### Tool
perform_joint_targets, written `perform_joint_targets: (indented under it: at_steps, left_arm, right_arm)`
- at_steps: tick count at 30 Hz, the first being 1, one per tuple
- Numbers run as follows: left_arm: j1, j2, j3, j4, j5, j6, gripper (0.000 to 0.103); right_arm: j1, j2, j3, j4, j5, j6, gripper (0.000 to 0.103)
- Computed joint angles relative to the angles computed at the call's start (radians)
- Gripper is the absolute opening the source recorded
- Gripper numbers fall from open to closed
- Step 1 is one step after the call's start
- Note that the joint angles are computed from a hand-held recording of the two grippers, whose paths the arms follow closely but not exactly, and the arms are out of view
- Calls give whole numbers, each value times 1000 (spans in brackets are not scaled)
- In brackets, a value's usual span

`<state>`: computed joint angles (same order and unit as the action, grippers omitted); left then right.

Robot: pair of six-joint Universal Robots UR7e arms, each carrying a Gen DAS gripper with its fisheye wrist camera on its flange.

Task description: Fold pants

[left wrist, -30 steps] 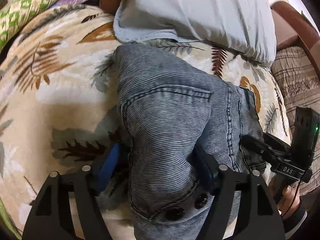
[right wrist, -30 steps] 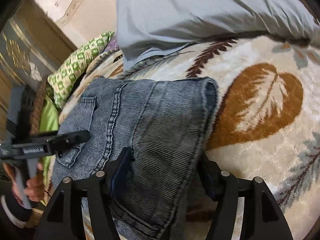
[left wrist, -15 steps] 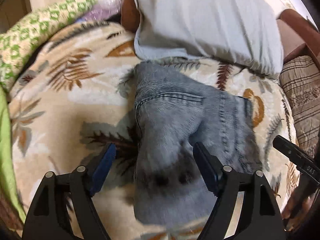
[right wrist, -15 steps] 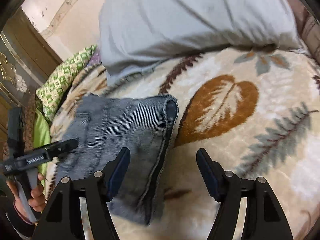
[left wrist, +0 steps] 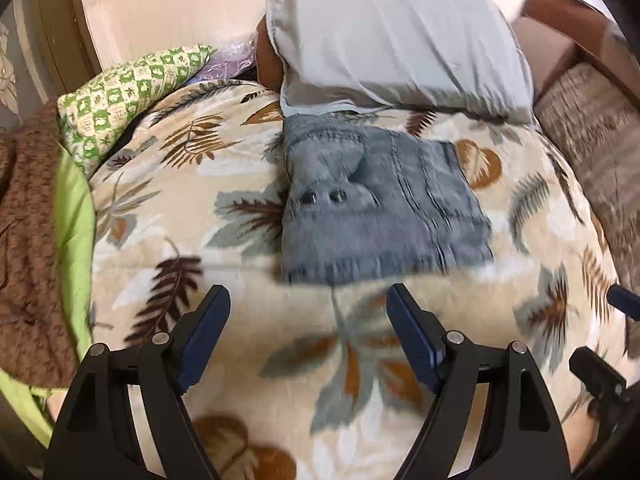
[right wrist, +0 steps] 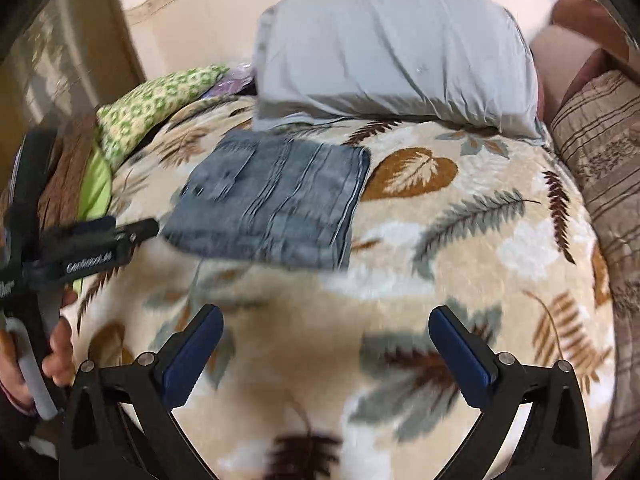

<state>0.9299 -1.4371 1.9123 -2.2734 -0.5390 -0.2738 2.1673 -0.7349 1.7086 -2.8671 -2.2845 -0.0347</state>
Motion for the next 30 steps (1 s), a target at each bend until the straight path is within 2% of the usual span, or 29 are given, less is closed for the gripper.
perform_joint_targets:
  at_steps: [4, 11, 15, 25, 30]
  left_arm:
    - [-53, -77, 93, 16, 14, -53, 83]
    - [-119, -174, 228, 33, 92, -122, 85]
    - [-125, -219, 244, 77, 18, -152, 84]
    - [-143, -240, 256, 123, -28, -175, 84]
    - [-157, -239, 261, 107, -39, -142, 84]
  right_arm:
    - [42, -28, 86, -40, -21, 5, 103]
    - [84, -27, 131, -81, -140, 6, 103]
    - [87, -41, 147, -74, -160, 29, 103]
    - [93, -70, 177, -78, -173, 58, 103]
    - [95, -77, 186, -77, -183, 67, 103]
